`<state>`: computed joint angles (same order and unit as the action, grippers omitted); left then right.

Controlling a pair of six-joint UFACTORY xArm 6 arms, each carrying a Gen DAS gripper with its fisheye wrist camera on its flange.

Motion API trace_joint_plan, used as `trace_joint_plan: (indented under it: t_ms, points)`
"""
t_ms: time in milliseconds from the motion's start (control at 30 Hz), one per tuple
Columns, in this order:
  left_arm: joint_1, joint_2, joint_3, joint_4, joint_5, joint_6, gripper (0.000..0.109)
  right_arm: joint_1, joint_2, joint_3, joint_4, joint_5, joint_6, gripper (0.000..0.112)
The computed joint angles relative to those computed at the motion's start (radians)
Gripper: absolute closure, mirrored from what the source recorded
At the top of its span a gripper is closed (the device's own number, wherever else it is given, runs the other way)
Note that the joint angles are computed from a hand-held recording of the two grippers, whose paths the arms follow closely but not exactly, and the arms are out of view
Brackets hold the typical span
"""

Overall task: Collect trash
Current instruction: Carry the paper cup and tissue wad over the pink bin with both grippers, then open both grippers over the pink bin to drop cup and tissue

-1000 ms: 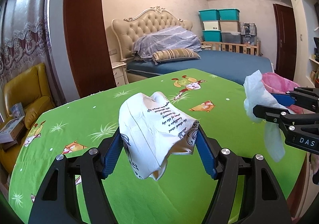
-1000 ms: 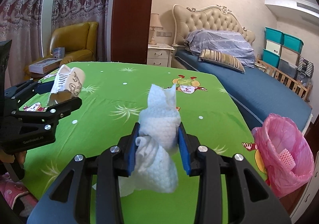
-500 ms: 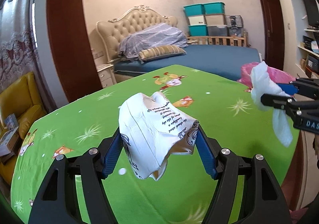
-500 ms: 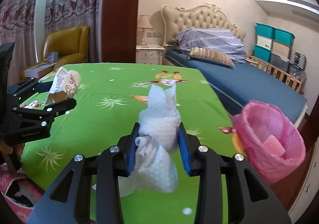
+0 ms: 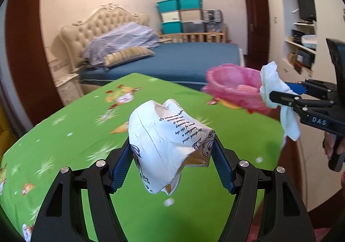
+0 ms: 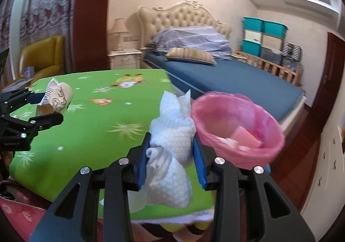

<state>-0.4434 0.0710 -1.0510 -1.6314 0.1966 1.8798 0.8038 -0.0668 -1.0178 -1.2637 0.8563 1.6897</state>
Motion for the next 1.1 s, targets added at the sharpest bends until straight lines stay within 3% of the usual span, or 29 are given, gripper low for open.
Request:
trace_joint_plan:
  t_ms: [467,733,900,1100]
  points:
    - [-0.165,0.105,-0.157,0.240,0.047,-0.232,0.043,-0.046,-0.268,0.268,0.008,0.102,0.124,0.076]
    - [-0.207,0.232,-0.320,0.464,0.101,-0.475,0.043,-0.126,-0.302,0.301,-0.001,0.049,0.090,0.076]
    - [-0.202,0.327,-0.472,0.619,0.163,-0.662,0.043,-0.205,-0.326,0.297,-0.043,-0.022,0.061,0.075]
    - [-0.204,0.468,-0.680,0.761,0.215,-0.842,0.043,-0.372,-0.275,0.241,-0.068,-0.226,0.030,0.074]
